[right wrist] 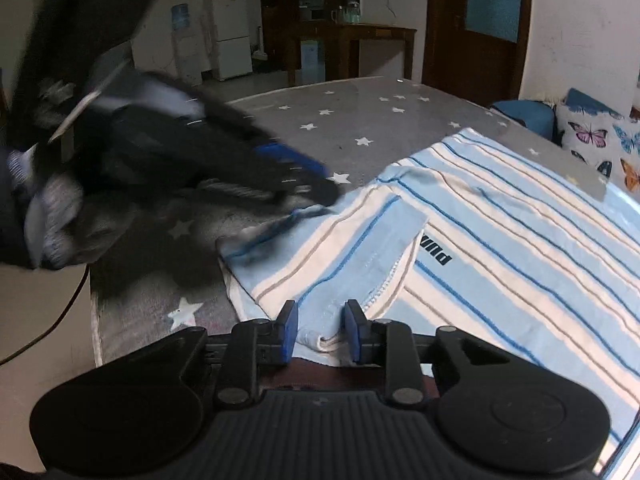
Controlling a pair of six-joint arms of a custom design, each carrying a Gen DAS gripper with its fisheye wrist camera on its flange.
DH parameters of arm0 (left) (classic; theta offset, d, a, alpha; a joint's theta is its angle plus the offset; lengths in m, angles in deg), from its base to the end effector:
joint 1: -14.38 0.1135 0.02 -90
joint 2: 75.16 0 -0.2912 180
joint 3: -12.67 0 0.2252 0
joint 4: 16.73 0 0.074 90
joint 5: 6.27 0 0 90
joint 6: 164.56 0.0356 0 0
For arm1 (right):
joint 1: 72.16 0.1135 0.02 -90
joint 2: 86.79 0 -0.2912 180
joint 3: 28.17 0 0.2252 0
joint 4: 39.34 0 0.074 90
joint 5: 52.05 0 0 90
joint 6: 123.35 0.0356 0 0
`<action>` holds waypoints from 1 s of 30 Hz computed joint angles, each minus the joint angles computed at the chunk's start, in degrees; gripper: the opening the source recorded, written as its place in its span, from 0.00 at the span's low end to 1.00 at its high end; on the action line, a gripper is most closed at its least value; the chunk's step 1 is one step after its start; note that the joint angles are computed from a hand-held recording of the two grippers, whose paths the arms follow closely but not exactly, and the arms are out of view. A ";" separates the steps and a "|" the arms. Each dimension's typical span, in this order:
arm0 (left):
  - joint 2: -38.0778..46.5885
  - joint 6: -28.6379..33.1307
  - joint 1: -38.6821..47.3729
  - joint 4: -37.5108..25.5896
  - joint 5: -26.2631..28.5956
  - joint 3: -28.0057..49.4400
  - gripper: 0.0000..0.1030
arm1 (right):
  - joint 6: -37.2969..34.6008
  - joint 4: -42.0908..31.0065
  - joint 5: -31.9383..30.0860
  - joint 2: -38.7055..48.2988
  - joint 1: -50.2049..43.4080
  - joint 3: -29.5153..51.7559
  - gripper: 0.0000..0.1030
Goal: Fold clothes
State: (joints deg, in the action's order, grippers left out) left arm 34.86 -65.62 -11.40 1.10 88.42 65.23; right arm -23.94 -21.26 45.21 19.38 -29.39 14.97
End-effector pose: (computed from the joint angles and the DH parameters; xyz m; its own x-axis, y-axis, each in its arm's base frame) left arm 0.2915 -0.1440 0.1274 -0.4912 0.4092 -0.7689 0.5735 0.8164 0.0682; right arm 0.2090 0.1872 0.1152 -0.6110 -0.3443 -0.7128 -0.5150 0.8568 0.0276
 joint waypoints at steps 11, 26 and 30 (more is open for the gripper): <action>8.69 0.21 -1.42 -4.62 -2.14 10.51 0.18 | 0.50 2.08 -2.64 0.00 -1.68 -1.35 0.24; 8.01 1.43 -4.13 -1.31 -3.39 7.70 0.18 | 3.17 1.60 -0.45 -7.56 -3.21 -7.00 0.36; 5.04 2.19 -4.18 0.80 -2.72 3.46 0.21 | 4.81 -0.21 2.94 -14.95 -4.67 -11.88 0.37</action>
State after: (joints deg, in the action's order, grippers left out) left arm 39.89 -63.43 -15.57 1.90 85.70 68.69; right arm -19.13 -21.46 48.15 4.43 -34.06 3.09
